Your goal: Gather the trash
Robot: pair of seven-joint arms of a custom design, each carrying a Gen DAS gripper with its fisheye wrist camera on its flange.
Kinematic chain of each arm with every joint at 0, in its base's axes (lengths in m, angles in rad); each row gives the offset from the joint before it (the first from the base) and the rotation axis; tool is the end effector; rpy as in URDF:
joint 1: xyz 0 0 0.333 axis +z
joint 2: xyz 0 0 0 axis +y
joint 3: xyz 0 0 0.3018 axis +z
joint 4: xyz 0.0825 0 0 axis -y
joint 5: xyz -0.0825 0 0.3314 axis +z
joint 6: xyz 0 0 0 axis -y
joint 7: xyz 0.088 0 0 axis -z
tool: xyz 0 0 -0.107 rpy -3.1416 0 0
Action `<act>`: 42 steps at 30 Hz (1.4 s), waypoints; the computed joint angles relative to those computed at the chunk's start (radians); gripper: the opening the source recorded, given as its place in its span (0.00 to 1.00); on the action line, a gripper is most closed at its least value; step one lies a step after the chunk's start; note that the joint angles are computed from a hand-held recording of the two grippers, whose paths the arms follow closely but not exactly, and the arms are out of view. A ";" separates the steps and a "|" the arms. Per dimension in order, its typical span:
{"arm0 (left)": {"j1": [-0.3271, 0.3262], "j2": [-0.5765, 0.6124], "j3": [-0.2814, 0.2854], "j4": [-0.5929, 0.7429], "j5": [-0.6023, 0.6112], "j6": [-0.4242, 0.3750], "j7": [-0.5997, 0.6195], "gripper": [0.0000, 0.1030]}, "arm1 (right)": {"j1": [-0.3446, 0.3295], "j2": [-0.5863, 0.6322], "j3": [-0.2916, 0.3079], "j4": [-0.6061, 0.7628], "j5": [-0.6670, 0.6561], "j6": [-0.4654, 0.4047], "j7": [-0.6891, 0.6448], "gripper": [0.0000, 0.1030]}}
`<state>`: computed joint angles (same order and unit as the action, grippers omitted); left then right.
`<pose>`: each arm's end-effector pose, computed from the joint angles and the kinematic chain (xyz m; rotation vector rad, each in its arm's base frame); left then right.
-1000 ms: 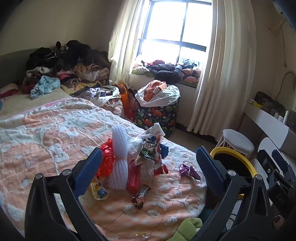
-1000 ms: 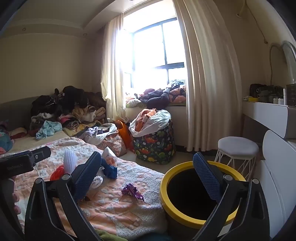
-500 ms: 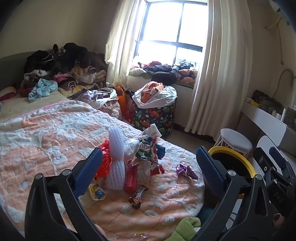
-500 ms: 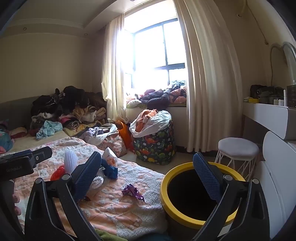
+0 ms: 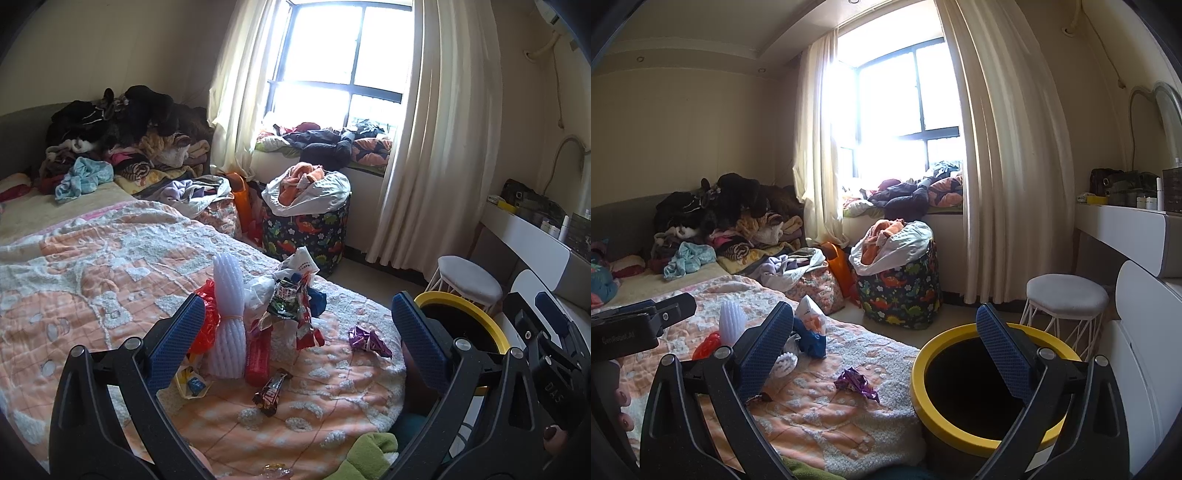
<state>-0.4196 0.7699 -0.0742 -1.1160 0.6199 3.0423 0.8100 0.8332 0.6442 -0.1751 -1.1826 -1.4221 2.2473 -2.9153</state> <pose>0.6410 -0.3689 0.4950 -1.3795 1.7888 -1.3319 0.5598 0.4493 0.4896 -1.1476 1.5651 -1.2437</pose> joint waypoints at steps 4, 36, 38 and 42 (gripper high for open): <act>-0.005 0.003 0.002 0.008 -0.001 -0.008 0.001 0.90 | 0.000 -0.005 0.002 -0.007 -0.004 -0.001 0.007 0.94; -0.004 0.003 -0.002 -0.002 0.000 0.005 -0.006 0.90 | -0.010 -0.014 0.012 -0.029 -0.013 0.019 0.023 0.94; -0.005 0.005 0.002 -0.008 -0.001 0.015 -0.013 0.90 | -0.012 -0.010 0.012 -0.029 -0.017 0.033 0.026 0.94; -0.005 0.020 0.010 -0.007 -0.002 0.024 -0.028 0.90 | -0.030 0.017 0.015 0.005 0.003 0.087 0.001 0.94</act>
